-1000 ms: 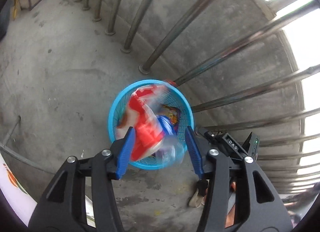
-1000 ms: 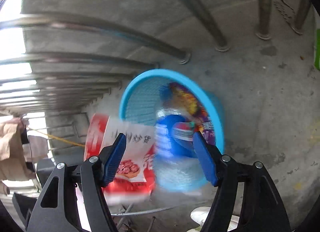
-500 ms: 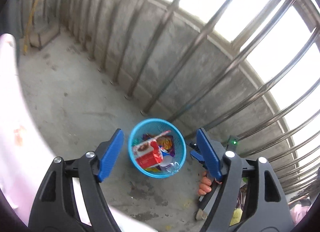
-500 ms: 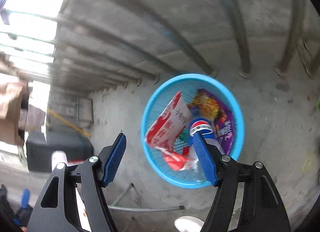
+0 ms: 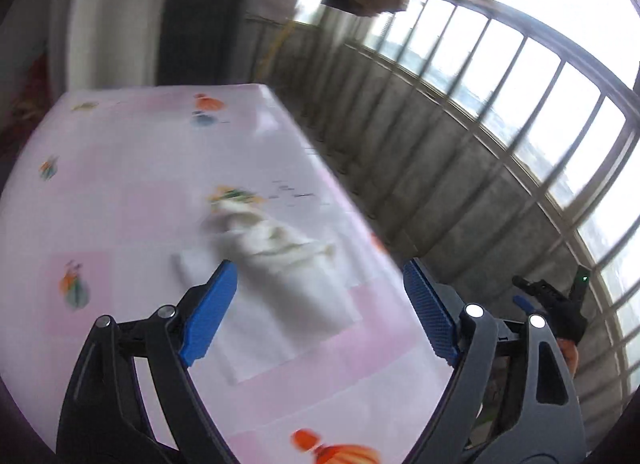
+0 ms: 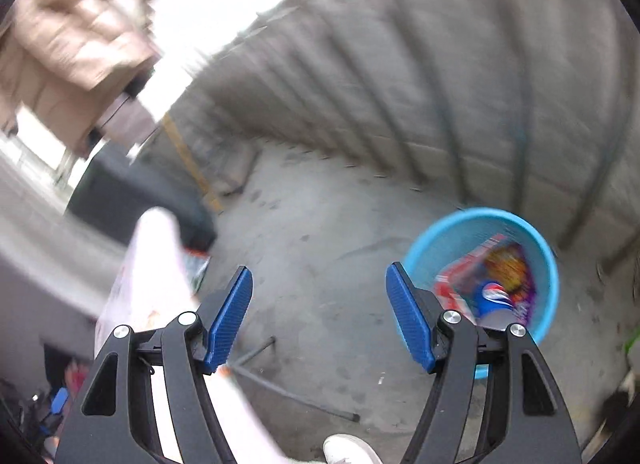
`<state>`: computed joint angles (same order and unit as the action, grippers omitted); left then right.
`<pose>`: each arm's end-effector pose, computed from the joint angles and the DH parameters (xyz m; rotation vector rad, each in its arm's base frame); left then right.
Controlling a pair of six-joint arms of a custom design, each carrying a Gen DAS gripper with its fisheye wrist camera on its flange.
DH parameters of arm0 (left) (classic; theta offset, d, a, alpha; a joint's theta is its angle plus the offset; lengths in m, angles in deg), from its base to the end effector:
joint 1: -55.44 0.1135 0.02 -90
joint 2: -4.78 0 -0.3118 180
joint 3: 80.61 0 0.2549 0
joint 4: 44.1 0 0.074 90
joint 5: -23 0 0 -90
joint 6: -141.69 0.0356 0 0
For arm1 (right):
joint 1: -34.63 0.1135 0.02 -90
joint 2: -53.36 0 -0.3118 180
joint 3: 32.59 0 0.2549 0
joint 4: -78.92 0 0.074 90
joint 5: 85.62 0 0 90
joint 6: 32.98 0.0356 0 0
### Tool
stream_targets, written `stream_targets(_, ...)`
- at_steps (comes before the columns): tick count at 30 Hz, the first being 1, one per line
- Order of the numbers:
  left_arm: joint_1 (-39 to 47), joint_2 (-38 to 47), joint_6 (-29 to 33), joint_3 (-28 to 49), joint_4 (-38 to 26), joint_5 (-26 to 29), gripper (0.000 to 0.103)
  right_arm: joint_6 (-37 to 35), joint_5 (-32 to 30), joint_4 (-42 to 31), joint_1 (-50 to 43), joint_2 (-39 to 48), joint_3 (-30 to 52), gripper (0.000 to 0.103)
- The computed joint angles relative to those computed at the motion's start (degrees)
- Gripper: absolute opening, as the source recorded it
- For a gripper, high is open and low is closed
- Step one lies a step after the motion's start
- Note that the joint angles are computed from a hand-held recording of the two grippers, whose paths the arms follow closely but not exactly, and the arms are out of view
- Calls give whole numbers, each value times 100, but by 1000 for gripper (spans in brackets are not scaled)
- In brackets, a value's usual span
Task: Collect trash
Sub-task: 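Move both tools back over the table toward the cloth and tissue, then grasp the white cloth with the right tool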
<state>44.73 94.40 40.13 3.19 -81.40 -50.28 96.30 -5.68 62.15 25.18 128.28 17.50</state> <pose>0.3424 -0.0752 0.3256 0.1317 2.3406 -0.5332 0.2494 -0.0352 0.2351 0.8761 2.1575 0.4670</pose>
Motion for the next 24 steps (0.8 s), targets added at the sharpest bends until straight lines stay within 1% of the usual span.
stream_targets(3,618,-257,-73,-379,58,200,81,60,28,-240,821,156,627,68)
stream_targets(6,939,-238,-43,-568,173,406,81,171,-57,-192,1639,593,1214,68)
stream_targets(10,908,-100,-96,-750,369,314,80,227,-315,-269,2559,1521,2219,68)
stream_targets(11,931,-106,-115,-875,457,340,80,185,-373,-470,2832,1929,2696,68)
stream_targets(12,967,-65,-184,-938,523,432,78,149,-407,-504,2951,2165,2921,68)
stream_targets(13,1008,-16,-262,-988,583,524,76,83,-452,-669,3139,2539,3370,67)
stream_targets(15,1078,-3,-342,-1125,670,707,74,-41,-385,-1079,3396,3078,4104,64)
stream_targets(16,1120,-5,-343,-1186,696,825,72,-98,-347,-1196,3463,3289,4369,62)
stream_targets(18,1246,-73,-265,-1284,654,1026,70,-220,-55,-1802,3614,3949,5316,57)
stream_targets(20,1362,-90,-192,-1401,672,1168,69,-265,-9,-2223,3697,4411,5928,47)
stream_targets(21,1419,-102,-143,-1469,674,1198,68,-360,-45,-2483,3746,4635,6223,44)
stream_targets(22,1459,-102,-96,-1521,681,1221,67,-461,-108,-2600,3766,4687,6273,37)
stream_targets(23,1514,-91,-3,-1575,657,1266,67,-556,-224,-2619,3804,4738,6286,32)
stream_targets(24,1565,-53,109,-1602,584,1288,67,-615,-331,-2457,3834,4669,6096,30)
